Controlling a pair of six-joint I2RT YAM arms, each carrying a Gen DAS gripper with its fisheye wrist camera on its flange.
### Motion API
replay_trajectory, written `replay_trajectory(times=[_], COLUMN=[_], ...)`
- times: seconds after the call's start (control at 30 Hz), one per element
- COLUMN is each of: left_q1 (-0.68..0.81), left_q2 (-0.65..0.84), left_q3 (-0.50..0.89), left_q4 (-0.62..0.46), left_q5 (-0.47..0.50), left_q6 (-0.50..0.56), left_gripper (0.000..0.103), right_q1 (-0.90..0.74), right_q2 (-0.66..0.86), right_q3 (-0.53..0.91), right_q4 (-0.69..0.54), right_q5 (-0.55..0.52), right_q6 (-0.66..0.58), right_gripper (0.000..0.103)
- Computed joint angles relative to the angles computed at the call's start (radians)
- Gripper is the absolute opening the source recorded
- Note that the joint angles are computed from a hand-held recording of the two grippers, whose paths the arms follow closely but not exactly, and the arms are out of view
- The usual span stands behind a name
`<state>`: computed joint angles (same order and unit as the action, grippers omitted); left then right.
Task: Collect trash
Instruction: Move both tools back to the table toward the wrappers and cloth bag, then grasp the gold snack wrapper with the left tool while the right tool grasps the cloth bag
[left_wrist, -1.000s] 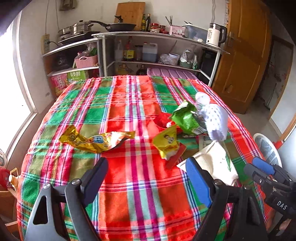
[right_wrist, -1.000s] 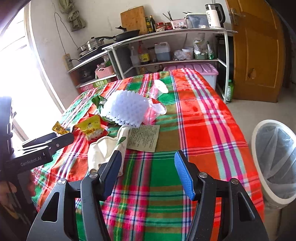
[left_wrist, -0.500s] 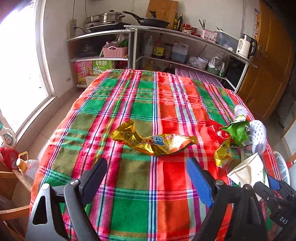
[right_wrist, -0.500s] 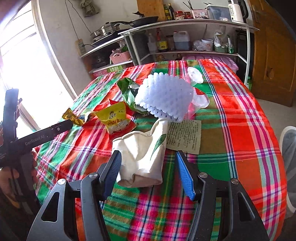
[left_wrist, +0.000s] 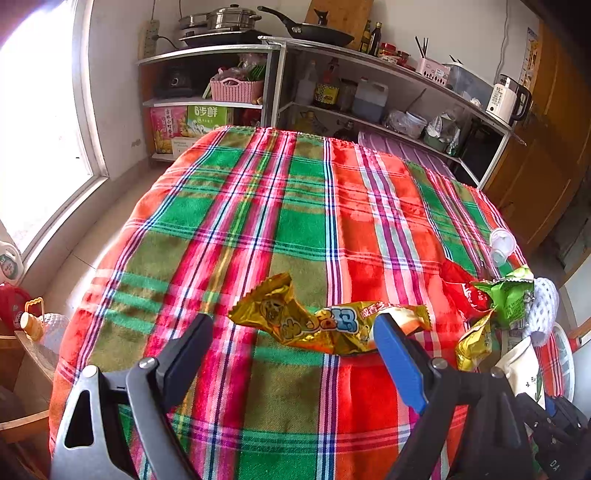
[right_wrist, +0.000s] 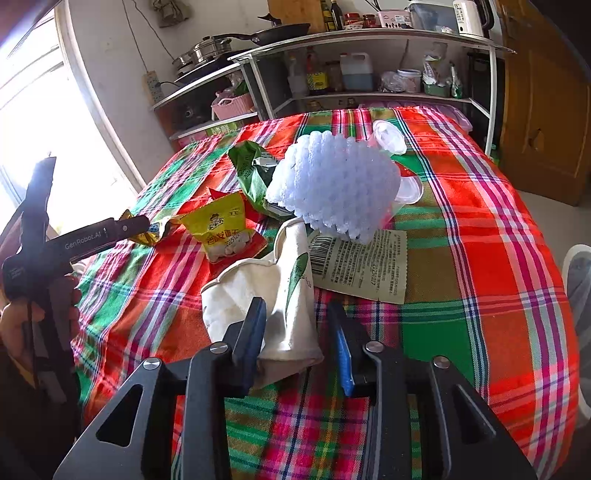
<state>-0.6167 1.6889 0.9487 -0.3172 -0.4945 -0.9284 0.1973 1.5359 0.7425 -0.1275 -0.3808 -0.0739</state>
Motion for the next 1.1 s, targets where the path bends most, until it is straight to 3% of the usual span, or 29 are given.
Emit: replay_trajectory(times=[0.13, 0.23, 0.33, 0.5, 0.67, 1.1], left_q1=[0.005, 0.0, -0.003, -0.006, -0.016, -0.087], left_q2=[0.022, 0.025, 0.031, 0.031, 0.027, -0.016], left_q3=[-0.009, -0.006, 0.0, -0.002, -0.002, -0.019], left_q4=[0.038, 0.032, 0.027, 0.037, 0.042, 0.07], left_q5=[0.025, 0.012, 0.011, 0.018, 0.018, 0.008], left_q6=[0.0, -0.002, 0.005, 0.023, 0.028, 0.039], left_gripper=[0.089, 0.08, 0.068, 0.038, 0.022, 0.017], right_q1=[0.009, 0.006, 0.004, -0.007, -0.015, -0.036], right_q2=[-0.012, -0.015, -0.013, -0.021, -0.022, -0.06], right_q3=[-0.006, -0.008, -0.013, -0.021, -0.023, -0.056], right_q4=[0.004, 0.004, 0.011, 0.012, 0.013, 0.019], right_q5=[0.014, 0.01, 0.003, -0.006, -0.012, -0.023], right_q6=[-0.001, 0.0, 0.006, 0.006, 0.007, 0.004], right_gripper=[0.028, 0.028, 0.028, 0.028, 0.028, 0.028])
